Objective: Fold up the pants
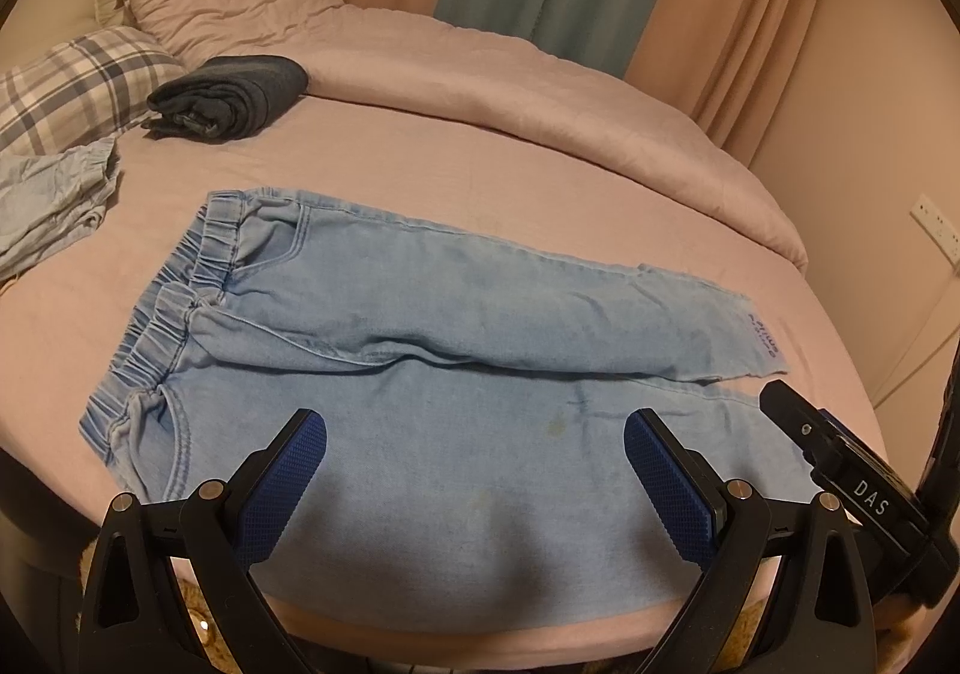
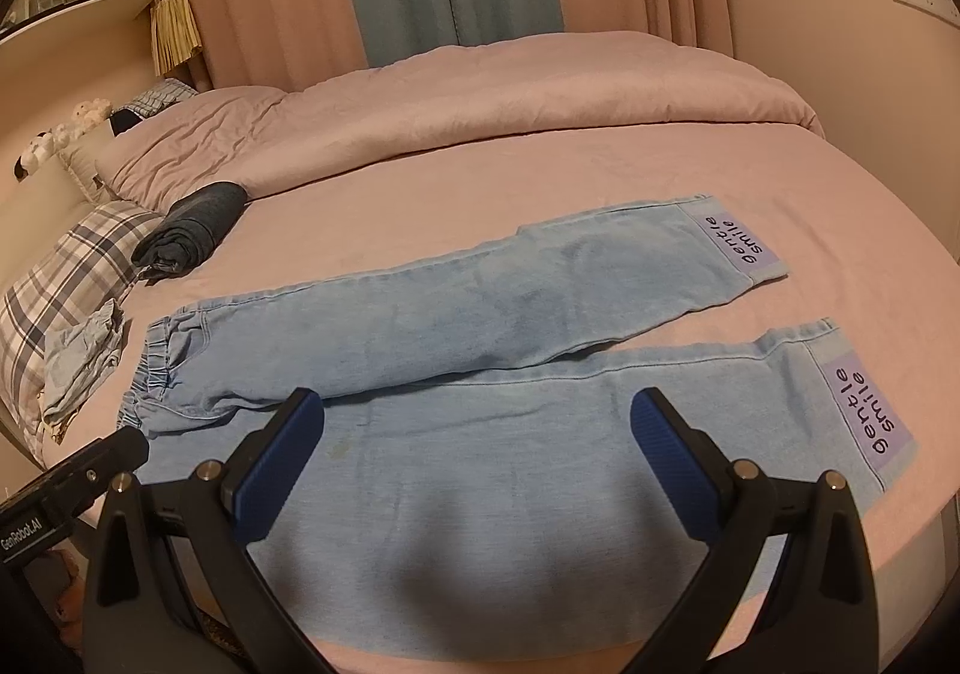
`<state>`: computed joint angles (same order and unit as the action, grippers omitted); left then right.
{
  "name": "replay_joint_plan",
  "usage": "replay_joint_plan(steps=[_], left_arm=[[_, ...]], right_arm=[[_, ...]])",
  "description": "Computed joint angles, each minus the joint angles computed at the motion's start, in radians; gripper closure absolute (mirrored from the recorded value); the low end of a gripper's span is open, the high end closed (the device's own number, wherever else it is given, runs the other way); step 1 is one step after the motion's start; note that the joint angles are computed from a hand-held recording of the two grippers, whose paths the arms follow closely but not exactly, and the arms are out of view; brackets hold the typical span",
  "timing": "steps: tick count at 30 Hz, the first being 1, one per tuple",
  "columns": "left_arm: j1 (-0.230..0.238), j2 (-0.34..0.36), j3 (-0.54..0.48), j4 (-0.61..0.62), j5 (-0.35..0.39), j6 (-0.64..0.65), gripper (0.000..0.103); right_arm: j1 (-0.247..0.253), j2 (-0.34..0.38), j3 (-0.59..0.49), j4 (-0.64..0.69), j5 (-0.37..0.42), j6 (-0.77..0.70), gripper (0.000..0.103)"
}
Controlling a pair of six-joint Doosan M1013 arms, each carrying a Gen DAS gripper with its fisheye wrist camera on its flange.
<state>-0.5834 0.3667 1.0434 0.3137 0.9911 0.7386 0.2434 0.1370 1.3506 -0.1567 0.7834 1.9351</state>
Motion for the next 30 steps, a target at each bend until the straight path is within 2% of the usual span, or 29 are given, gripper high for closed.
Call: replay_joint_plan(steps=[20, 30], left_arm=[[0.000, 0.009, -0.017, -0.008, 0.018, 0.009, 0.004], [0.001, 0.013, -0.022, -0.013, 0.024, 0.019, 0.004]], right_arm=[[0.002, 0.005, -0.014, 0.007, 0.041, -0.002, 0.000], [0.000, 0.004, -0.009, 0.009, 0.032, 0.003, 0.000]])
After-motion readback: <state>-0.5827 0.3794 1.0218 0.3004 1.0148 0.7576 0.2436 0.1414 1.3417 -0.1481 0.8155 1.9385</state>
